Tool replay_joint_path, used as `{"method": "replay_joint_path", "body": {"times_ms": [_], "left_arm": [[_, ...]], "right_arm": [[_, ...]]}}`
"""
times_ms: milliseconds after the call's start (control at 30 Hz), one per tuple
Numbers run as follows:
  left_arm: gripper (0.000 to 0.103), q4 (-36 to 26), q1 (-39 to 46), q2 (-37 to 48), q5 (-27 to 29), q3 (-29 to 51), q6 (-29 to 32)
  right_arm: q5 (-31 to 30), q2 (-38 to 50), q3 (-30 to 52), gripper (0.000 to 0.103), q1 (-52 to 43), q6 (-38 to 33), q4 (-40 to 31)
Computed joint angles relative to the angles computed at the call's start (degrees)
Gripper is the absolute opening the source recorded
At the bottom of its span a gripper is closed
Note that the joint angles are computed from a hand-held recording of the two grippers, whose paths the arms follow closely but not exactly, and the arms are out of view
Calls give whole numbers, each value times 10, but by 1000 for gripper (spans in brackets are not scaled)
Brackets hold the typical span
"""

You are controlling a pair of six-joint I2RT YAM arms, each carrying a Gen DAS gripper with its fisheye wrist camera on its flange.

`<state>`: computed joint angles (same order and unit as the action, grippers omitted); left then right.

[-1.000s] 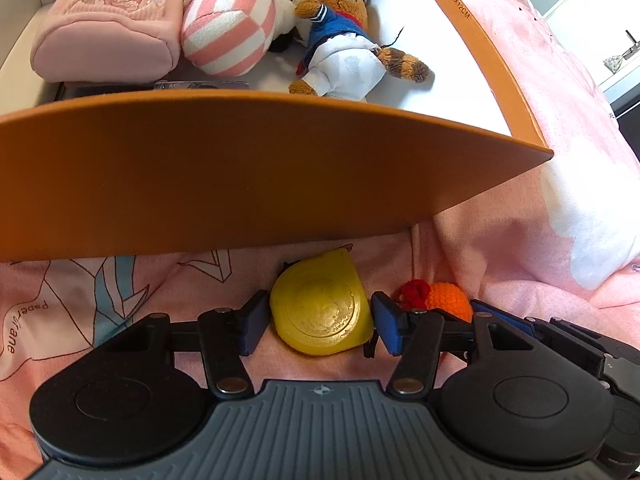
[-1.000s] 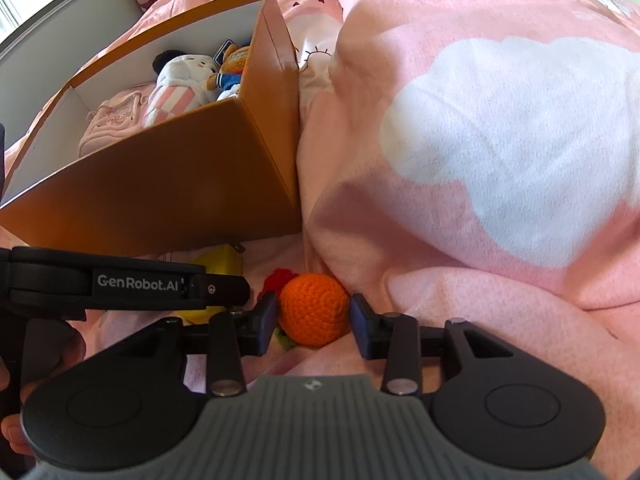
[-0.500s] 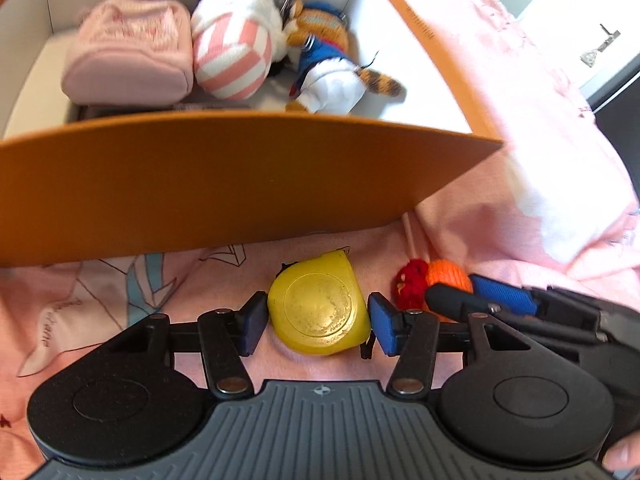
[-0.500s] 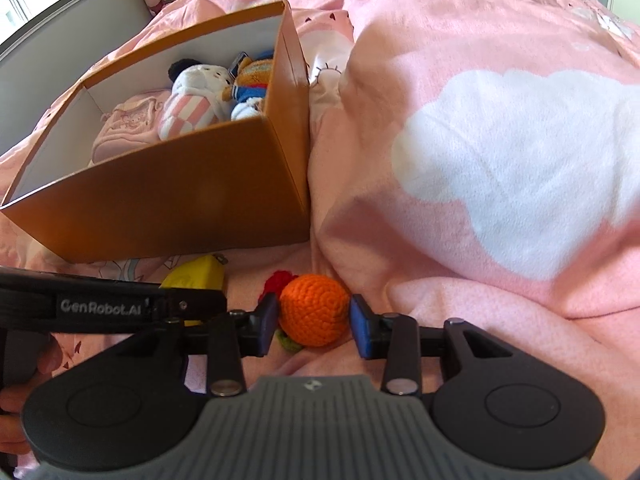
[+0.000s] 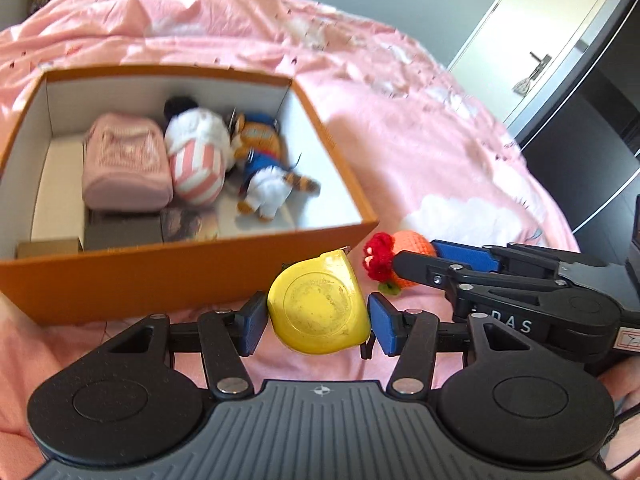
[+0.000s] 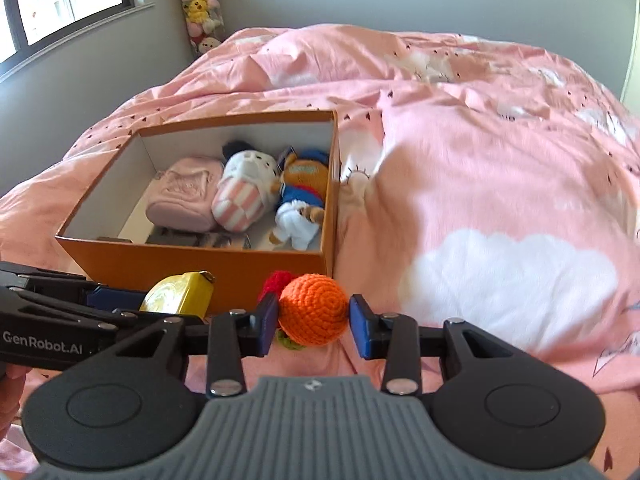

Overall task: Organize objects
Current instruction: 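Carry the tape measure and ball into the orange box with both tools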

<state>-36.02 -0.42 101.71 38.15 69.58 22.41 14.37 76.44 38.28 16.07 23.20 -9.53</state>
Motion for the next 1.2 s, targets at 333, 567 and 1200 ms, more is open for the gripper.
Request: {"method": "replay_joint_path", "body": {"times_ms": [333,567,1200], "left_arm": [[62,-6,4,46,15,107,-8],[62,-53,-5,140,-1,220,18],[62,-194,-31,310,-58,438,148]], "right_arm": [[-37,33,105,40,-26,-106,-26],[-81,127,209,40,-55,-192,-69],[-142,408,513,40,-90,-382,-313]]}}
